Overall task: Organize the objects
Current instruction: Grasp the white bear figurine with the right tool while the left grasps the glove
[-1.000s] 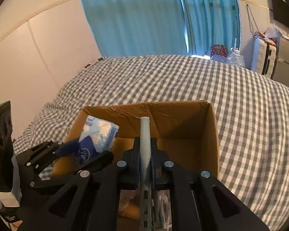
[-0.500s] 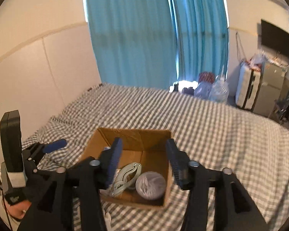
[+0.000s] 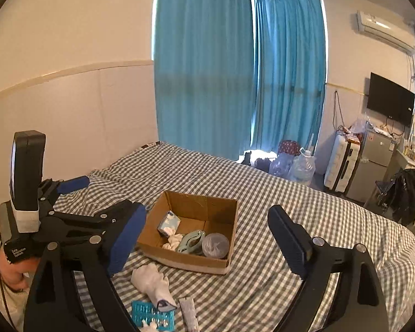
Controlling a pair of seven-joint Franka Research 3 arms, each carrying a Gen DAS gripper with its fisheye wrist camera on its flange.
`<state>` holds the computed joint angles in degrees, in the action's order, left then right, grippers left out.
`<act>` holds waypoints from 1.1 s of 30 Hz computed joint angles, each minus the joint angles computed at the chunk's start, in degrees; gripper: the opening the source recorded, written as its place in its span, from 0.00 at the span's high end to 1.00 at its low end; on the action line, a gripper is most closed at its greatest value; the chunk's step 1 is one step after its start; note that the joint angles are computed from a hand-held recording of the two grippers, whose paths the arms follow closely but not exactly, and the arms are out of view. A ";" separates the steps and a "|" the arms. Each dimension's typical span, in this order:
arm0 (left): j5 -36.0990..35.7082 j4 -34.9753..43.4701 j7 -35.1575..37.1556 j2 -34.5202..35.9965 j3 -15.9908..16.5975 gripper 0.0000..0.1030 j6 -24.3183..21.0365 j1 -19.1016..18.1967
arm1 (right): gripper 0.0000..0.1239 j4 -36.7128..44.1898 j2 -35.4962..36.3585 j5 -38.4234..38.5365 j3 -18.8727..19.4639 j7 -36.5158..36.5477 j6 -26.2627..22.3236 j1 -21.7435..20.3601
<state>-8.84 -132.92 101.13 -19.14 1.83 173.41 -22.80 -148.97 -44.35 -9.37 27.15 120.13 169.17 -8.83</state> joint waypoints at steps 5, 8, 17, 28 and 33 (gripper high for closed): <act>9.13 -4.67 -10.71 -2.91 -7.93 0.00 0.76 10.27 | 0.27 -3.82 -4.81 -0.05 1.20 0.84 -2.11 2.46; 13.29 -7.56 -15.72 -3.99 -10.06 0.00 2.46 13.67 | 0.27 -7.27 -7.40 -0.37 2.43 1.68 -2.58 3.82; 18.28 -22.20 -20.17 -8.51 -5.25 0.00 9.74 10.52 | 0.27 -16.44 -3.97 0.44 7.53 7.21 3.62 5.19; 24.96 -28.17 -21.85 -1.52 -4.18 0.00 14.06 12.70 | 0.27 -15.55 17.15 2.41 24.52 11.62 14.92 -6.93; 26.57 -28.14 -22.63 1.18 -7.13 0.00 14.70 16.57 | 0.27 -11.86 23.40 0.72 34.26 10.19 14.91 -17.02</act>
